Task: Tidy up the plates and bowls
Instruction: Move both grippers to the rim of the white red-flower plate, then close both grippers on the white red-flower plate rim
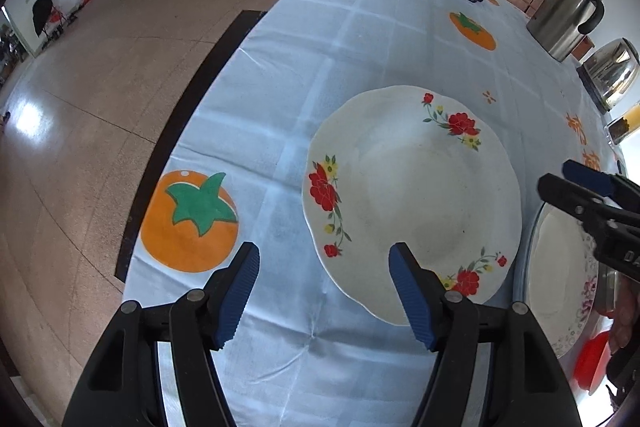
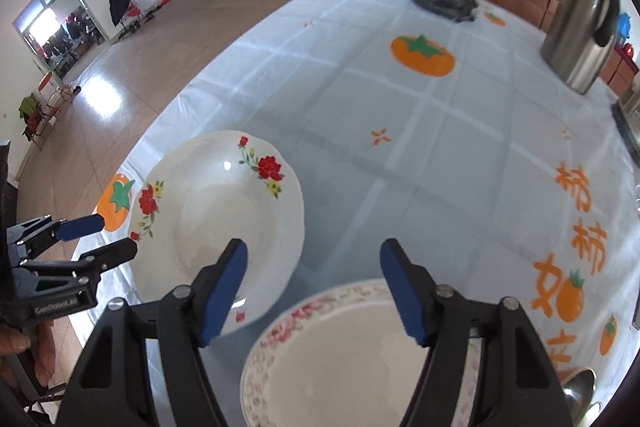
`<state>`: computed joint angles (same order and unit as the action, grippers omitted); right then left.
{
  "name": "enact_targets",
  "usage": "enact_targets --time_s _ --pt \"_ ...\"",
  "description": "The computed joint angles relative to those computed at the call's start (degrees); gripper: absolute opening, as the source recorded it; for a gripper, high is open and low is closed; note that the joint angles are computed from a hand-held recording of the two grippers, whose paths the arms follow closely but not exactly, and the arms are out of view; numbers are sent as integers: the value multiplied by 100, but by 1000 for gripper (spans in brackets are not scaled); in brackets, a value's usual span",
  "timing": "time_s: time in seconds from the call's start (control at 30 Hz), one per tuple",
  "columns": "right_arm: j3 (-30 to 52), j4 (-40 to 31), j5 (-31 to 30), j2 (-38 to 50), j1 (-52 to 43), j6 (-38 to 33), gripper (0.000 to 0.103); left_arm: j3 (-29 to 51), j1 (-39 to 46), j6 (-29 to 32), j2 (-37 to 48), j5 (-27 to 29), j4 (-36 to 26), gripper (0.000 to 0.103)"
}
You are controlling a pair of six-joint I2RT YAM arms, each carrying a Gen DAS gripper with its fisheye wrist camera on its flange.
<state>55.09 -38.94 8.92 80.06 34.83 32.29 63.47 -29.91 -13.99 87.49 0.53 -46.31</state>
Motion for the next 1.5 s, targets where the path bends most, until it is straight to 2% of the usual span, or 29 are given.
enact_targets --time_s 0.13,0.23,0.33,0.4,0.63,0.67,0.7,0.8,1.17,1.5 --pt "105 172 -149 421 -123 -67 68 136 104 44 277 -3 27 70" --pt "148 257 -270 639 -190 -103 61 222 149 116 448 70 22 70" --pt "206 299 -369 847 -225 -158 53 303 146 176 589 97 9 70" --pt "230 324 -458 988 -247 -179 43 321 131 222 667 149 44 70" --pt "231 454 -538 1079 -144 -181 21 318 23 337 790 149 171 69" --pt "263 430 -496 1103 -114 -174 21 319 3 339 793 132 176 69" --pt "289 416 -451 1132 -85 -166 21 309 -5 364 787 141 192 65" --pt "310 393 -434 1141 -65 -151 21 328 -29 404 878 239 154 35" --pt "588 87 -425 1116 143 83 20 532 -51 274 688 -23 -241 33" --pt "806 -501 -287 596 287 117 20 771 -204 160 289 -67 -648 33"
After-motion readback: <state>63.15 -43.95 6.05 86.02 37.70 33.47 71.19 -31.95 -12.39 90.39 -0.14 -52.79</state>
